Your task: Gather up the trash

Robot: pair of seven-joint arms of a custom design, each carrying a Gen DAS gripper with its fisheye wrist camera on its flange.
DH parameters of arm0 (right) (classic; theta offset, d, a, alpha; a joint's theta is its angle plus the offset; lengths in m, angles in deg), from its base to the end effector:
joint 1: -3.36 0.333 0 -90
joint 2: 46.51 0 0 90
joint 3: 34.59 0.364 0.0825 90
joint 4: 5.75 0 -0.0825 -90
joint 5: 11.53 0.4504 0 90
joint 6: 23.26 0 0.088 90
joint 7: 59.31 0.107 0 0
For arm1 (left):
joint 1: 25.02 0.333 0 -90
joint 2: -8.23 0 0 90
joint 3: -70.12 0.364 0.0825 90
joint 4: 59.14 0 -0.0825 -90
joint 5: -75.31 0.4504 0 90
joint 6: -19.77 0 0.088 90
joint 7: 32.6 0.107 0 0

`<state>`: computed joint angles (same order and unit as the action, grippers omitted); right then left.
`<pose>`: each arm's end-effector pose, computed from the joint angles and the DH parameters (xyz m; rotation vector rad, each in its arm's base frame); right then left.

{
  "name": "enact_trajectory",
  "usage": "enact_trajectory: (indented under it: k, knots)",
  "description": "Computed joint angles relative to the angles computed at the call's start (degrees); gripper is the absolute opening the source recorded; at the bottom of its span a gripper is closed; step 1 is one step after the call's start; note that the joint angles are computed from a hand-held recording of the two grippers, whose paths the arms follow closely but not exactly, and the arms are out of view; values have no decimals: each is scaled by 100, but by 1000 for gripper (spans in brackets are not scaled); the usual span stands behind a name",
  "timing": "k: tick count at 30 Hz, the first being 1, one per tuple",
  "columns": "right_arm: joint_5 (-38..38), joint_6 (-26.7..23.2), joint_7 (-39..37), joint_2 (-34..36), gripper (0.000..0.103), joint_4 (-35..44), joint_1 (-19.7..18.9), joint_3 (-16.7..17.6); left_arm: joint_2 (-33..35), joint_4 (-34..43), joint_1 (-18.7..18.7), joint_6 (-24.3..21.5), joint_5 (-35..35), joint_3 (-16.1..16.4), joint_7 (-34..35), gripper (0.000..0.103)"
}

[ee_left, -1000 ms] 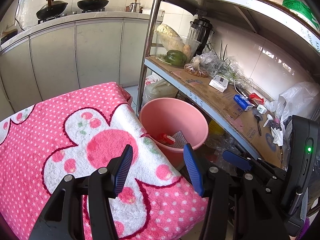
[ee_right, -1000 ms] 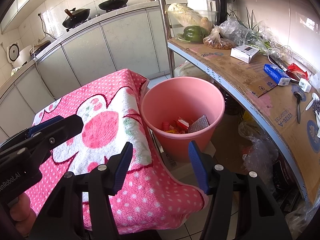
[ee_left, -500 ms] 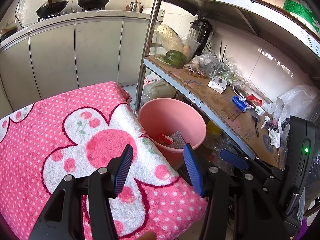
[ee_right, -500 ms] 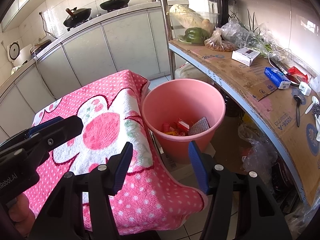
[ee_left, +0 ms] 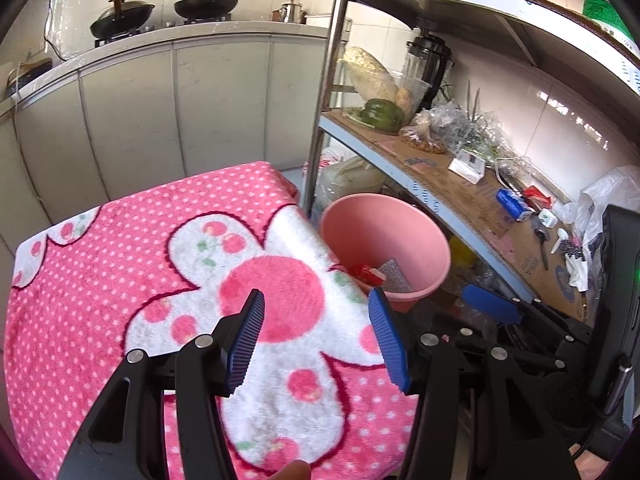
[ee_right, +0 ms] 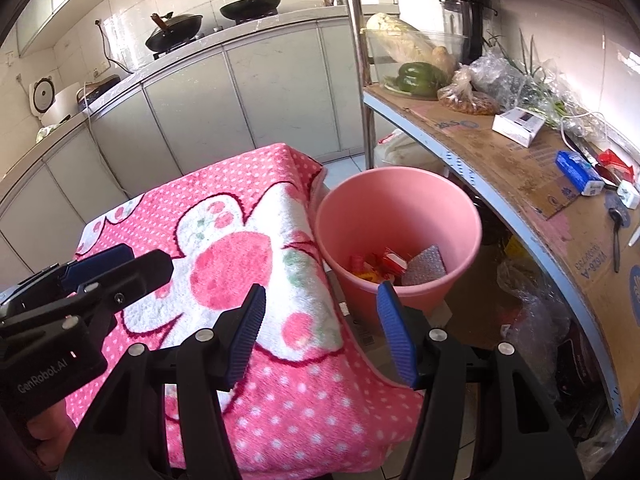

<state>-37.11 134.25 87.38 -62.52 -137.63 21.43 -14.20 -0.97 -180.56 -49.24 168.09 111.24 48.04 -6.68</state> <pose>0.4188 0.3722 0.5463 -1.7499 1.6512 -0.4726 0.4033 -0.4543 0.5656 -1.6820 1.9413 -0.9037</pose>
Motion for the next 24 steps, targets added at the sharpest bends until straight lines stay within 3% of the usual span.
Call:
enact_trajectory:
  k: [6, 12, 16, 18, 24]
  knots:
    - [26, 143, -393, 532, 59, 434, 260, -84, -435, -420, 136, -273, -92, 102, -76, 55]
    - [457, 266, -1306, 1211, 60, 1049, 815, -390, -1203, -1116, 417, -766, -282, 199, -147, 57]
    - [614, 171, -1939, 1758, 65, 1599, 1151, -598, -1757, -1613, 686, -1109, -418, 300, -328, 57]
    - [470, 120, -1906, 1923, 65, 1773, 1294, -750, -1989, -1858, 794, -1225, -578, 420, -359, 57]
    - [976, -74, -2509, 2390, 65, 2163, 1467, -1059, -2193, -2180, 1135, -1530, -753, 542, -318, 57]
